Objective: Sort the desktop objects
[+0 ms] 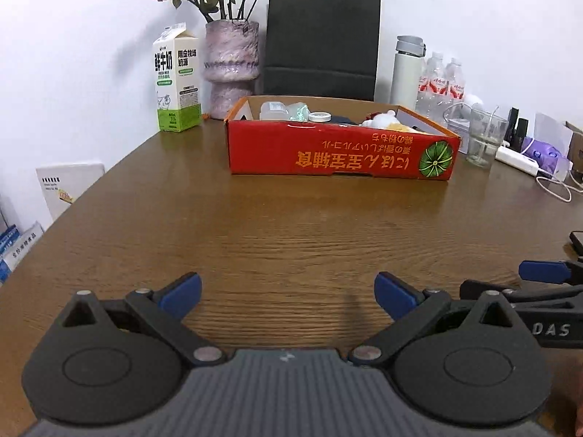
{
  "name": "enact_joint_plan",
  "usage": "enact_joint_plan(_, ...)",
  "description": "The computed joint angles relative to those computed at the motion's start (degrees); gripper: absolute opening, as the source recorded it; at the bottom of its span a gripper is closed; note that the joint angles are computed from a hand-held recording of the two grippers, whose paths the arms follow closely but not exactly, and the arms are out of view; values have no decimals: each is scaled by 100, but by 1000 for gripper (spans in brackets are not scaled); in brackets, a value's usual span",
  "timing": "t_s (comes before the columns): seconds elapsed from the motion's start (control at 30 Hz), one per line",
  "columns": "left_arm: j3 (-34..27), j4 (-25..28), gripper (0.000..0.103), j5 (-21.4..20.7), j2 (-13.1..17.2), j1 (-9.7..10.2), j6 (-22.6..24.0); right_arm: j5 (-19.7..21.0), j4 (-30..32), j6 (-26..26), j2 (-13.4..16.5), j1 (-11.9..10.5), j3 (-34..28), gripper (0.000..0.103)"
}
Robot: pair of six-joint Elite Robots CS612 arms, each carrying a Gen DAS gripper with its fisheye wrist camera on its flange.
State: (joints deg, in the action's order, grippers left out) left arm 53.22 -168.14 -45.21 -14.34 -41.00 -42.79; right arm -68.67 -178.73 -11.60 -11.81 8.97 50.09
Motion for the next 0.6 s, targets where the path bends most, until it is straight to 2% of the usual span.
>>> enact_joint_plan(0.1, -63, 164, 103, -62, 27, 15, -37, -169, 16, 6, -3, 17, 1, 88)
enact_joint_plan(0.23, -36, 356, 103, -379, -12, 65, -352, -346, 138, -86, -10, 64, -12, 88)
enact_joint_plan(0.4, -113, 647, 103, -355, 4, 45, -315, -513, 153, -162, -14, 105, -5, 93)
enact_joint_plan(0.47, -189, 869, 103, -313, 20, 35, -321, -474, 279, -122, -1, 100, -60, 99)
enact_joint_plan(0.6, -199, 894, 103, -322, 22, 38, -344, -583, 377, -53, 50, 112, -184, 103)
